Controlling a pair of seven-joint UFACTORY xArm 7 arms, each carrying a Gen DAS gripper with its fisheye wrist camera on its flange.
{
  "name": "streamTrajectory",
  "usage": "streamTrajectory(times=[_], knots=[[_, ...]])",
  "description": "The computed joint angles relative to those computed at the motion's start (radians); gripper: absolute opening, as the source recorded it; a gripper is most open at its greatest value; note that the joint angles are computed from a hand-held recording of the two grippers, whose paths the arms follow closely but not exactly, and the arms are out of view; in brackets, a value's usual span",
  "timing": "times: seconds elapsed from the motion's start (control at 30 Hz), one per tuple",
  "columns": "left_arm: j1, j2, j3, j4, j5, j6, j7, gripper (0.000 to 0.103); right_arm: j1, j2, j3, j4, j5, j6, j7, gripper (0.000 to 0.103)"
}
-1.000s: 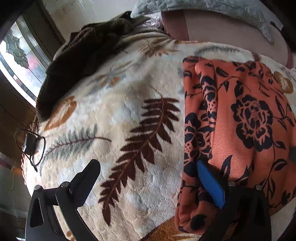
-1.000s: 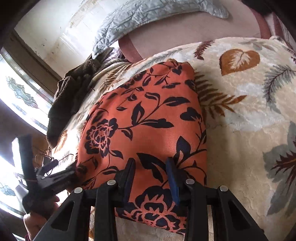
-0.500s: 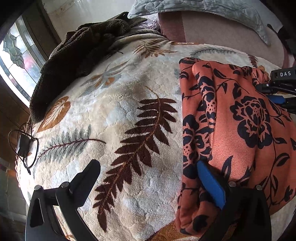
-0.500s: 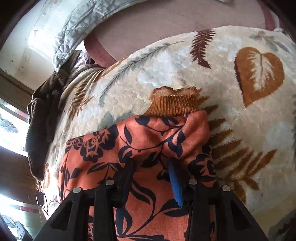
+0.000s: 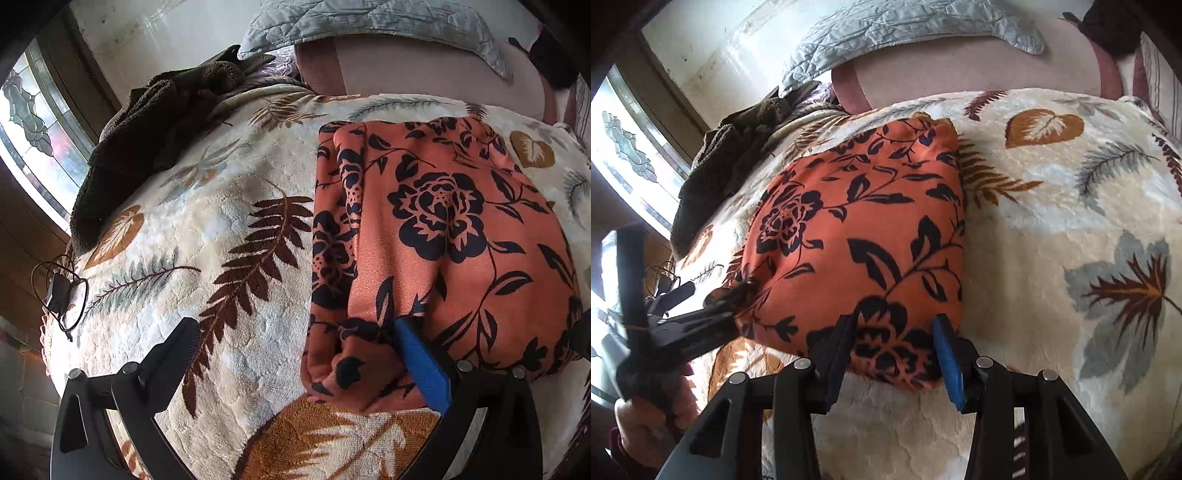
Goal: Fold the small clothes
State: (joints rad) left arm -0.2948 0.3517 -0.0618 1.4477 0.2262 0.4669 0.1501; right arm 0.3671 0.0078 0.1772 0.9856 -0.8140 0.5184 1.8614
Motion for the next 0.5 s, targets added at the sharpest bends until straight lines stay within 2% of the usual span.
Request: streamTrajectory(times=[0.13,0.23,0.3,0.37,0.4,0.47,0.5], knots=[[0.000,-0.030,0.001,-0.017,0.003,0.004,-0.013,0.103,-0.013,-0.089,0.027,-0.088,-0.142,-0.065,0.201,0.049],[0.036,-0.061,-0.031,-0.040,-0.081,-0.028,0.010,0.103,-0.034,-0.128,0.061,-0.107,-0.211,-0.036,0.277,0.049],[0.057,-0.081,-0.054,-0.061,-0.136,-0.066,0.054,0.103,-0.056,-0.137,0.065,-0.124,-0.259,-0.077,0.333,0.049],[0.036,-0.073,-0.039,-0.053,-0.110,-0.068,0.043,0.103,-0.077,-0.104,0.042,-0.133,-0.213,-0.172,0.306,0.049],[0.019,-0.056,-0.028,-0.031,-0.083,-0.033,0.029,0.103,-0.083,-0.072,0.023,-0.139,-0.143,-0.248,0.259,0.049],[-0.030,0.003,0.006,0.043,-0.056,0.091,0.022,0.103,-0.080,-0.020,0.004,-0.151,0.047,-0.309,0.117,0.049],[-0.023,0.021,-0.008,0.058,-0.027,0.113,-0.002,0.103,-0.080,0.001,-0.003,-0.160,0.103,-0.356,0.080,0.050]])
